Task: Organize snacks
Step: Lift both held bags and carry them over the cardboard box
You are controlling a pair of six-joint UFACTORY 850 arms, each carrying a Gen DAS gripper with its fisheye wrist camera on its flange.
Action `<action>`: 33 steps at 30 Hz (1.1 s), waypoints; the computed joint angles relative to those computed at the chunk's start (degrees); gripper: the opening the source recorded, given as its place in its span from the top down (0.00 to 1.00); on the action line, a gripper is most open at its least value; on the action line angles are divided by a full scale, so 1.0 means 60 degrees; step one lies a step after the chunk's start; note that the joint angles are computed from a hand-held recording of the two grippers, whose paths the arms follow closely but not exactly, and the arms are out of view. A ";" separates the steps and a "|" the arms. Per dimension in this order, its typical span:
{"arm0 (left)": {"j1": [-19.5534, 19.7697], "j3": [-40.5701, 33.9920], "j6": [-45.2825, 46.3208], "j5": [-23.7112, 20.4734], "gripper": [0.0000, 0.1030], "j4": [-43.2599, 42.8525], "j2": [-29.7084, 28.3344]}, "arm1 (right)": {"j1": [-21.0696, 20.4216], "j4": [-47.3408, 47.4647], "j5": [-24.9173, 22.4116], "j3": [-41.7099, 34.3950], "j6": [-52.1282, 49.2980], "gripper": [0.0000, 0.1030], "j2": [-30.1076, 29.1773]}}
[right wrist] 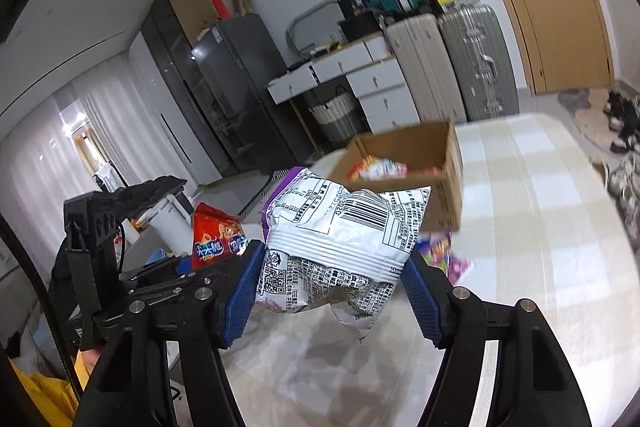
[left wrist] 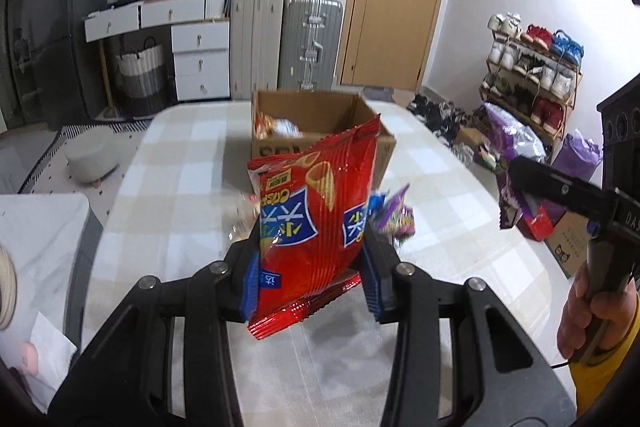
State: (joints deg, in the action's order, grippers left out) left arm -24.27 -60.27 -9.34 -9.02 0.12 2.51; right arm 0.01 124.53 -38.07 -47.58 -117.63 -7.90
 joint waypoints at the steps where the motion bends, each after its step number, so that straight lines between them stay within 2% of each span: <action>1: 0.0047 -0.0074 0.0359 -0.0029 0.63 -0.0358 0.0054 | -0.0015 -0.0088 -0.0045 -0.0071 0.0087 0.34 0.0054; 3: 0.0199 -0.0226 0.1729 -0.0163 0.63 -0.1706 0.0144 | -0.0033 -0.0219 -0.0133 -0.0242 0.0228 0.34 0.0163; 5: 0.0371 -0.0451 0.2562 -0.0282 0.63 -0.2468 0.0144 | -0.0042 -0.0329 -0.0151 -0.0423 0.0305 0.34 0.0222; 9: 0.0629 -0.0869 0.3827 -0.0549 0.63 -0.3740 0.0106 | -0.0081 -0.0563 -0.0246 -0.0832 0.0529 0.34 0.0279; 13: 0.0805 -0.1283 0.4377 -0.0780 0.63 -0.4289 -0.0042 | -0.0092 -0.0648 -0.0314 -0.1100 0.0601 0.34 0.0288; 16: 0.0798 -0.1670 0.4120 -0.0899 0.63 -0.4139 -0.0317 | -0.0087 -0.0785 -0.0323 -0.1244 0.0711 0.34 0.0191; 27: 0.0434 -0.3061 0.2326 -0.1216 0.63 -0.2177 -0.1499 | -0.0153 -0.1344 -0.0218 -0.2068 0.1319 0.34 -0.0522; 33: 0.0403 -0.4120 0.2226 -0.1532 0.63 -0.2013 -0.2383 | -0.0185 -0.1602 -0.0143 -0.2656 0.1550 0.34 -0.0893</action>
State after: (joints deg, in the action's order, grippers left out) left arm -21.85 -84.99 4.01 -18.21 -11.96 -11.79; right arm -1.11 114.92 -38.93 -63.51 -108.33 -13.25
